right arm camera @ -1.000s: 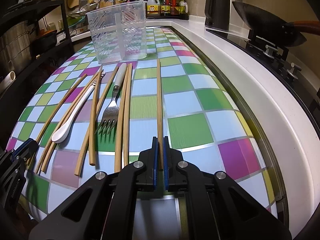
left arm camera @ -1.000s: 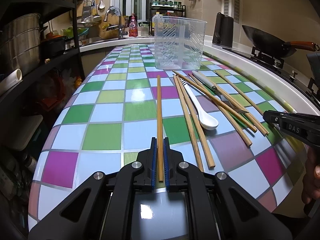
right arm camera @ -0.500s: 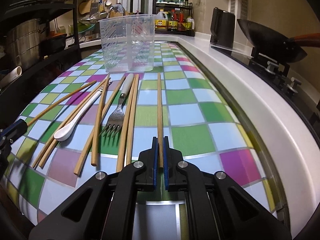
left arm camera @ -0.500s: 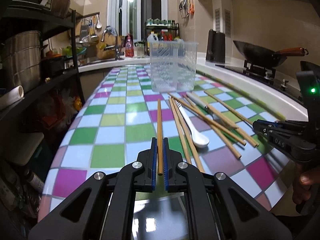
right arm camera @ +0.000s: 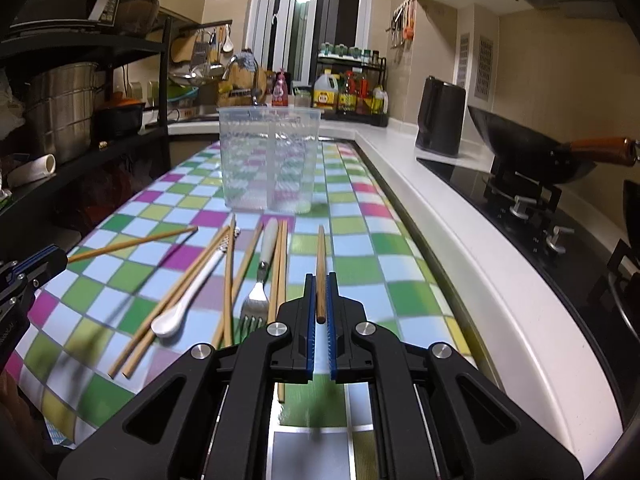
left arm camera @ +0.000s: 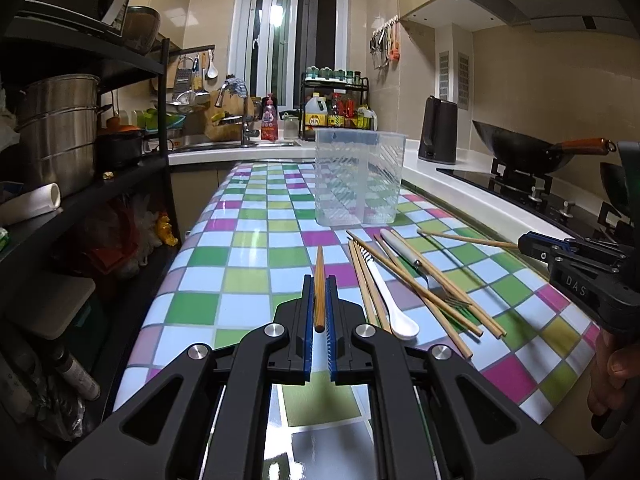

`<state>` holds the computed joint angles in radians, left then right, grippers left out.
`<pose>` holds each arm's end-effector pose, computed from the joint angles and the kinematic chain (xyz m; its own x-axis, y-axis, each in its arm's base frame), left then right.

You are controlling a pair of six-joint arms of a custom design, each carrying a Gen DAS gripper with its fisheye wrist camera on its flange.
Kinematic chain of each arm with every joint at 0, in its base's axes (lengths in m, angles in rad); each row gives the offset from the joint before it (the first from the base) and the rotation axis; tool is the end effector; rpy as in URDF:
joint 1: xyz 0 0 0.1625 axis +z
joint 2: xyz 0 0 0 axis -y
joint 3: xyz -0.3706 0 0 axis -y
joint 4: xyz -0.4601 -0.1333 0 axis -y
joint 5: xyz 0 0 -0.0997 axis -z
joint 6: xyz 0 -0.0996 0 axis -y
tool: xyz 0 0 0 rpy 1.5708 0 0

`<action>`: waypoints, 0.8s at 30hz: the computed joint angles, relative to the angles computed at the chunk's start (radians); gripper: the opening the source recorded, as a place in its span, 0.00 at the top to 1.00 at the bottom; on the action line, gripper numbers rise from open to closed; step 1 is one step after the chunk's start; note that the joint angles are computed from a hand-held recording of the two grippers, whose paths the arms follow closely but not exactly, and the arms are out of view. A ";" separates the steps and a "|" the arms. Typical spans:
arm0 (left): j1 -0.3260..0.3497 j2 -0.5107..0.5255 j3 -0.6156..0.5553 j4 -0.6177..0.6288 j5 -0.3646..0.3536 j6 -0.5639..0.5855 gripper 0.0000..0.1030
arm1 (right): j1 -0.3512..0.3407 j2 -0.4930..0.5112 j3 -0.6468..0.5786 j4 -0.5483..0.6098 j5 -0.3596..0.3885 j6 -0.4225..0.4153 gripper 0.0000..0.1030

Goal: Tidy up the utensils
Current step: 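Lift both held chopsticks and carry them over the clear plastic container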

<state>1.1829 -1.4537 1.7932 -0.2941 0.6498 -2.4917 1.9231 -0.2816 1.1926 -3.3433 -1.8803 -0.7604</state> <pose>-0.0047 -0.5736 0.2750 -0.6750 -0.3786 -0.6332 0.5346 0.3405 -0.7735 0.3640 -0.6918 -0.0842 -0.5506 -0.5023 0.6667 -0.8339 0.3659 -0.4131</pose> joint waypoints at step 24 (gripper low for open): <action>-0.044 0.016 -0.192 0.138 0.053 0.046 0.95 | 0.051 0.017 -0.194 -0.022 0.080 0.061 0.95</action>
